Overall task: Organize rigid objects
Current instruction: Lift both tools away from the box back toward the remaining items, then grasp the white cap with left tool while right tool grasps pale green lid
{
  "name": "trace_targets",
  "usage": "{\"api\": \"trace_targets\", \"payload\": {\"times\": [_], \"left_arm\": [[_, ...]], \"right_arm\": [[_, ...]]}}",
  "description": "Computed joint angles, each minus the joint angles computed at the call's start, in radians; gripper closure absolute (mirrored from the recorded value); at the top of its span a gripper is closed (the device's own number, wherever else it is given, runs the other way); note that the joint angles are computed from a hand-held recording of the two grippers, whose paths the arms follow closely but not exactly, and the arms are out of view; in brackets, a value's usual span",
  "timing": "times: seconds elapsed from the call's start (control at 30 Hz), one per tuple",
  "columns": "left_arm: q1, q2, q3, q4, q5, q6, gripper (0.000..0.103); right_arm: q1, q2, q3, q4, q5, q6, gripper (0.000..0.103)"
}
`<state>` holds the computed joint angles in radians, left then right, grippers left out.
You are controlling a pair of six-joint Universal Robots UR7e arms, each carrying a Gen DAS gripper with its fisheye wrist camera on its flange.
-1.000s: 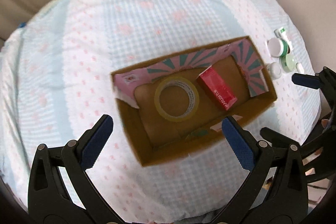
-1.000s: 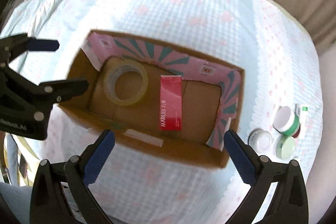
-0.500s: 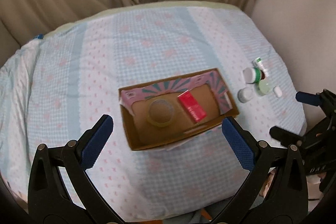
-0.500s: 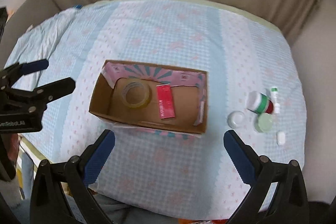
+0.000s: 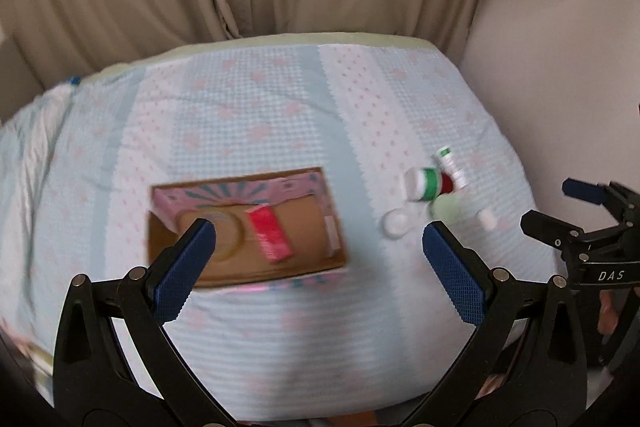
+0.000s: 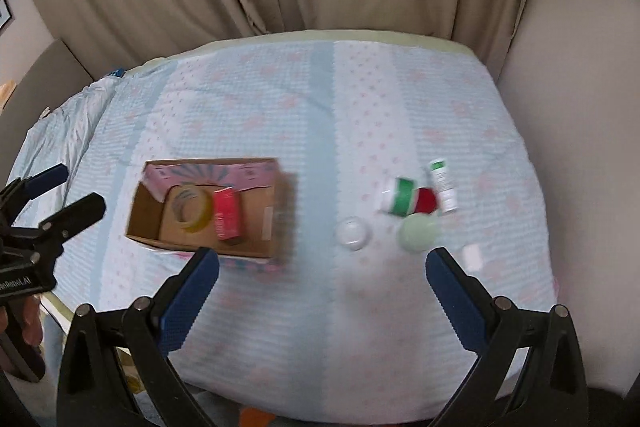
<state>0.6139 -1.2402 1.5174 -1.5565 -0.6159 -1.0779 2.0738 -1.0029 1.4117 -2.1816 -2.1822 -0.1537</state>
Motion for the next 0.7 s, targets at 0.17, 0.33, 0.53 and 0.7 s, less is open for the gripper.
{"api": "trace_targets", "payload": {"times": [0.17, 0.33, 0.53, 0.7], "left_arm": [[0.000, 0.112, -0.024, -0.071, -0.006, -0.066, 0.000], [0.019, 0.199, -0.033, -0.122, -0.010, -0.087, 0.000], [0.070, 0.267, -0.013, -0.252, -0.044, -0.038, 0.000], [0.129, 0.322, 0.016, -0.381, -0.062, 0.028, 0.000]], "right_arm": [[-0.081, -0.037, -0.010, -0.033, 0.026, -0.157, 0.000], [-0.155, -0.027, -0.060, -0.014, 0.076, -0.186, 0.000], [-0.209, 0.036, -0.107, -0.047, 0.084, -0.233, 0.000], [-0.254, 0.084, -0.123, -0.044, 0.119, -0.210, 0.000]]}}
